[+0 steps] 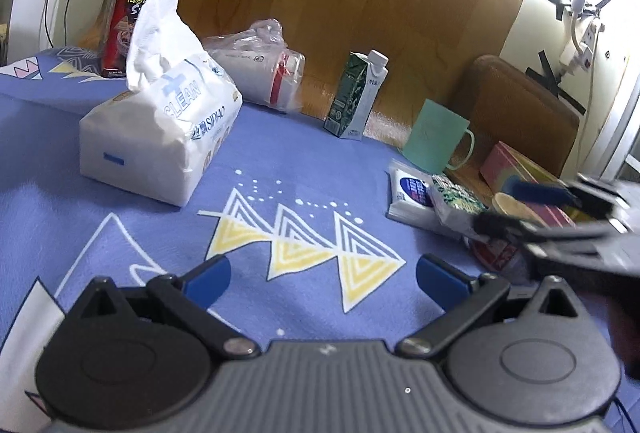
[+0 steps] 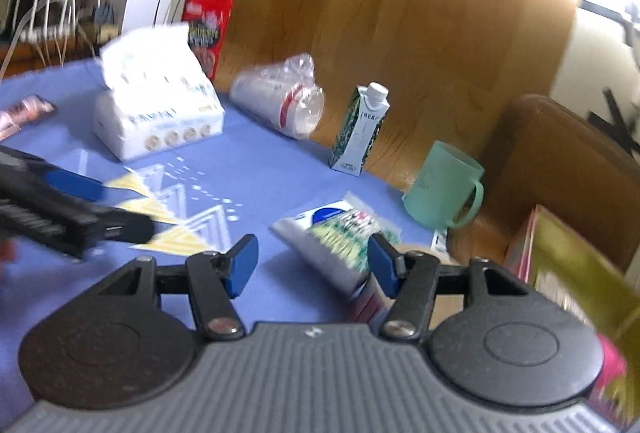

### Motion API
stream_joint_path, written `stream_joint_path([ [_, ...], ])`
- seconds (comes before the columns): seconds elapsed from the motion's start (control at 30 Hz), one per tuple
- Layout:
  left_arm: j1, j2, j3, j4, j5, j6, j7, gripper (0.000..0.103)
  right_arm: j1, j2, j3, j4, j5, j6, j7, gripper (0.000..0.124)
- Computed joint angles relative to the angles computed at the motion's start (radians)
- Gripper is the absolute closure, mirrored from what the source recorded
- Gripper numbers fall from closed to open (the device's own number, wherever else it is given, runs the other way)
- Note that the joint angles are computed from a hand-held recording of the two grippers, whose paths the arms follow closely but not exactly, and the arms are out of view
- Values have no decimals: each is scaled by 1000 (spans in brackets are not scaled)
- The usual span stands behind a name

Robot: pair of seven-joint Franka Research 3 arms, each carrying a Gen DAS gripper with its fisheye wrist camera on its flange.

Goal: Organize soft objects
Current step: 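Grasp the green-and-white tissue pack with the right gripper, then lower the tissue pack onto the table and open the right gripper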

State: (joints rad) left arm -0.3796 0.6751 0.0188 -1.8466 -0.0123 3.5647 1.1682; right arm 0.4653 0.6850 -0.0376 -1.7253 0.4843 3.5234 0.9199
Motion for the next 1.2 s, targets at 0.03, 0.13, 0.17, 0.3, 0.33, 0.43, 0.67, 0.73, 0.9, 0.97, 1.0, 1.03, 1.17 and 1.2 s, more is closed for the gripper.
stream_joint_path([
  [0.03,10,1,-9,0,10,7,-2,0,13,14,-30,41,6,-52,-16,60],
  [0.13,32,3,-31,-6,33,32,-9,0,27,60,-106,182,-44,-279,-27,46],
  [0.17,33,3,-33,-11,33,44,-11,0,18,79,-117,233,-67,-355,-16,43],
  [0.3,52,9,-51,-14,42,77,-21,0,-7,166,-163,434,-160,-619,61,40],
  [0.33,56,10,-55,-13,44,81,-24,0,-14,193,-173,490,-170,-671,104,37],
  [0.43,66,13,-64,-13,45,90,-37,0,-65,250,-141,628,-181,-826,183,36],
  [0.67,60,17,-60,-30,-11,155,-55,0,-94,209,-62,568,-256,-818,228,45],
  [0.73,56,17,-57,-35,-36,170,-59,0,-104,164,-19,479,-277,-743,191,45],
  [0.9,73,17,-70,-37,-39,174,-79,0,-155,32,117,209,-316,-562,40,50],
  [0.97,68,17,-66,-36,-39,168,-76,0,-238,-8,236,127,-272,-545,-72,49],
  [1.0,63,17,-62,-35,-42,166,-71,0,-264,-28,277,76,-252,-513,-123,49],
  [1.03,56,16,-57,-35,-46,165,-64,0,-289,-45,315,31,-232,-477,-170,49],
  [1.17,48,14,-52,-31,-39,142,-40,0,-452,-82,520,-106,-118,-349,-286,46],
  [1.2,48,13,-52,-29,-35,135,-36,0,-484,-78,559,-126,-100,-313,-290,45],
])
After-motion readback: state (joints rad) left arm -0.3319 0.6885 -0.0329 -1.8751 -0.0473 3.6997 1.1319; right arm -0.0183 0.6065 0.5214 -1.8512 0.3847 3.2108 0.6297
